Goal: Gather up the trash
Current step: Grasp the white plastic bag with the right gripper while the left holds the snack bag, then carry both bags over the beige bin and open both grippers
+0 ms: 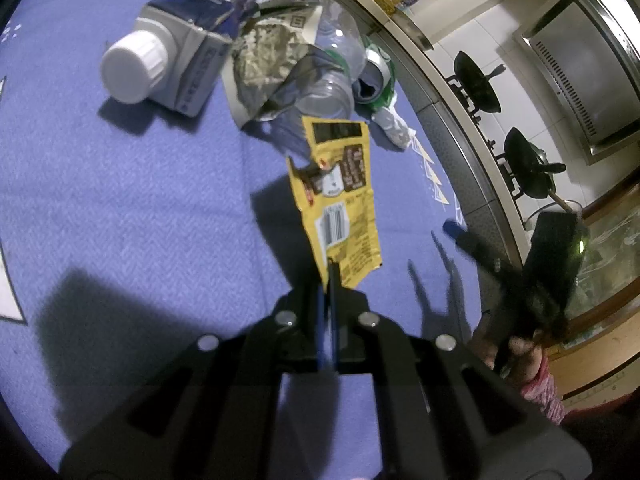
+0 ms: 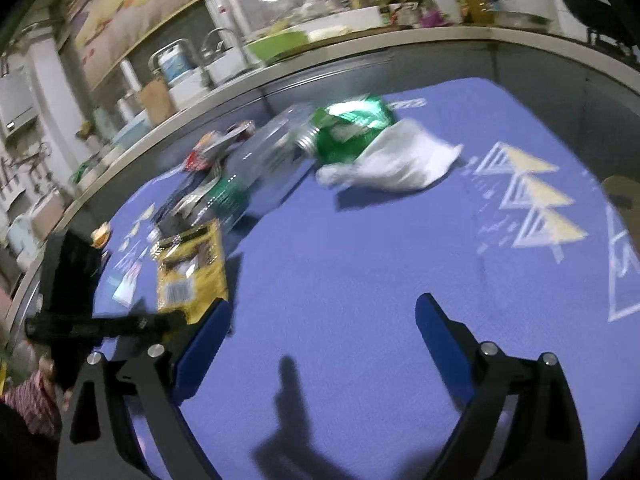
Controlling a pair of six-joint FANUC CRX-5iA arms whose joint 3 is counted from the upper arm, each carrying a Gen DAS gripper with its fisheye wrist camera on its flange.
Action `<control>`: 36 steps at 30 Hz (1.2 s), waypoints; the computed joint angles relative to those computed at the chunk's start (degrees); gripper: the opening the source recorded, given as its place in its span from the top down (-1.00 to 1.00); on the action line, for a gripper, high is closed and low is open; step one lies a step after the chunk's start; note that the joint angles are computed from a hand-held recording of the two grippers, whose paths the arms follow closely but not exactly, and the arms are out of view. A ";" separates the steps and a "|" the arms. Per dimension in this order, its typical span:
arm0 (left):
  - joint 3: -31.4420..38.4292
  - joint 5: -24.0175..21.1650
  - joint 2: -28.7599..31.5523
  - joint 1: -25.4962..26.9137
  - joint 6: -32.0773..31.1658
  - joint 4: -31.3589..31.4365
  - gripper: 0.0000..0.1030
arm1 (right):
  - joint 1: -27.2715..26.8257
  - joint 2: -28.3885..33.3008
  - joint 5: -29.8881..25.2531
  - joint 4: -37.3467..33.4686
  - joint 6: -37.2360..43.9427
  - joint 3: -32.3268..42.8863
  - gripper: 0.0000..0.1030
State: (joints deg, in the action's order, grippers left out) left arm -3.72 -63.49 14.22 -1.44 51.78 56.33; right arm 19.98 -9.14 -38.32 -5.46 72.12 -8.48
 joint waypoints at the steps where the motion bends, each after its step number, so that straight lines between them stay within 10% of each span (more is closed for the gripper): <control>1: 0.00 0.00 0.00 0.00 0.00 0.00 0.95 | -0.67 0.93 -0.25 0.44 0.00 1.16 -0.64; 14: 0.89 -0.43 0.13 -0.04 1.08 -1.14 0.95 | -2.51 16.93 -5.60 7.47 9.67 17.91 -0.48; 20: 1.24 0.53 -0.37 -0.68 1.37 -2.84 0.95 | -2.38 20.87 -9.70 9.21 11.84 21.47 0.73; 36: 13.63 -5.29 6.56 -8.45 0.46 -2.69 0.97 | -21.48 -0.13 -8.05 -30.62 16.89 8.39 0.80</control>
